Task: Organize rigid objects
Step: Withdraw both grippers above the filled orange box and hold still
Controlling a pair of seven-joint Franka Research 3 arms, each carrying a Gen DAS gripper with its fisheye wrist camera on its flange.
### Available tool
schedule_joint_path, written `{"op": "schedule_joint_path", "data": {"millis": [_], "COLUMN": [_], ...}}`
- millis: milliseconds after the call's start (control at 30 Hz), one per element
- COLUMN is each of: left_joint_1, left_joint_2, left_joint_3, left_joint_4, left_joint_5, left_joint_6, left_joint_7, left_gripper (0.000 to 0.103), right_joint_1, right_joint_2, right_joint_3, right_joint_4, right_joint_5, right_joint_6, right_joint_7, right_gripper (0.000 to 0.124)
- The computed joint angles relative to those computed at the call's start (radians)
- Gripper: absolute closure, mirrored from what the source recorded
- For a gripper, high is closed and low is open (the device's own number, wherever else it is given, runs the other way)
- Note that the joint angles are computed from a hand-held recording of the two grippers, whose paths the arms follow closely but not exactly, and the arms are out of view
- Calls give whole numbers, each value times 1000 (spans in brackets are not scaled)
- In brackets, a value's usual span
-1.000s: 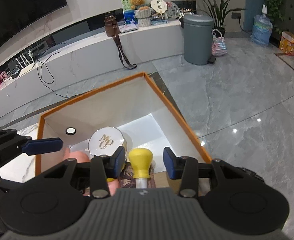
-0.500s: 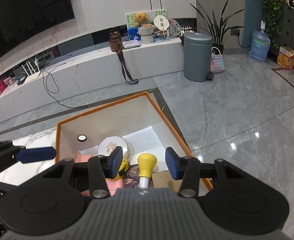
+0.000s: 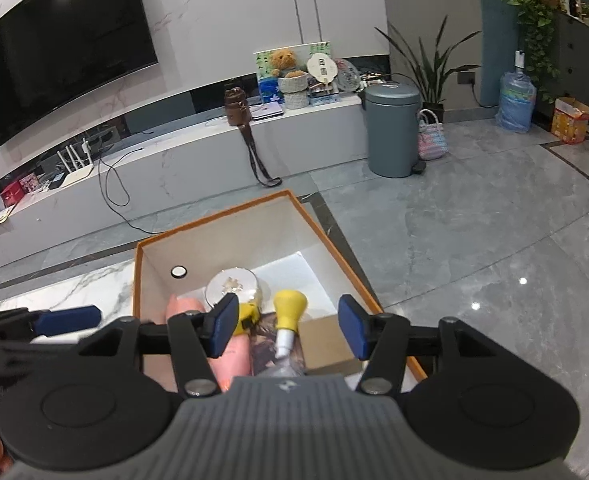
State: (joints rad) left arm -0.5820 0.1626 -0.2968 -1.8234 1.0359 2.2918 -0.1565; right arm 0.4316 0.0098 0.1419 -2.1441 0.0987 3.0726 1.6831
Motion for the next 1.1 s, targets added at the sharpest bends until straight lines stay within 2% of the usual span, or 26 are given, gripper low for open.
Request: {"op": "schedule_joint_path", "data": {"millis": [133,200,333,467,667,900,1100], "left_joint_1": [-31,-43,-41,-48,-52,-62,-64], "left_joint_2": [32,41,33,45,40,52,53], "left_joint_3": [-11,-12,-6,-6,-6,-8,-6], "left_joint_4": [52,65,39,53,49,74,77], "left_joint_5": [-29,-42,-56,-78,-83,-89,-99], "left_joint_6": [-136,-171,-117,-145,-146,-188,-185], "left_joint_7": [23,33,-8,-10,-31,-7,-13], "left_gripper": [9,9,9,9,9,9,9], "right_joint_1": [-19,-25,-28,-35,-24,-20,-20], "right_joint_2": [-25,-32,-34,-27,-14,-20,-19], "right_joint_3": [-2,3,14,17,7,5,5], "right_joint_4": [-41,-58,-71,-70,-55,-58,-57], "right_joint_5": [-199,-223,-242,-312,-339,-337,-341], "right_joint_6": [-6,-14,-25,-32,-53,-53,-55], "right_joint_7": [180,207,215,268,286,281,288], "right_gripper": [64,56,53,53,53,53,53]}}
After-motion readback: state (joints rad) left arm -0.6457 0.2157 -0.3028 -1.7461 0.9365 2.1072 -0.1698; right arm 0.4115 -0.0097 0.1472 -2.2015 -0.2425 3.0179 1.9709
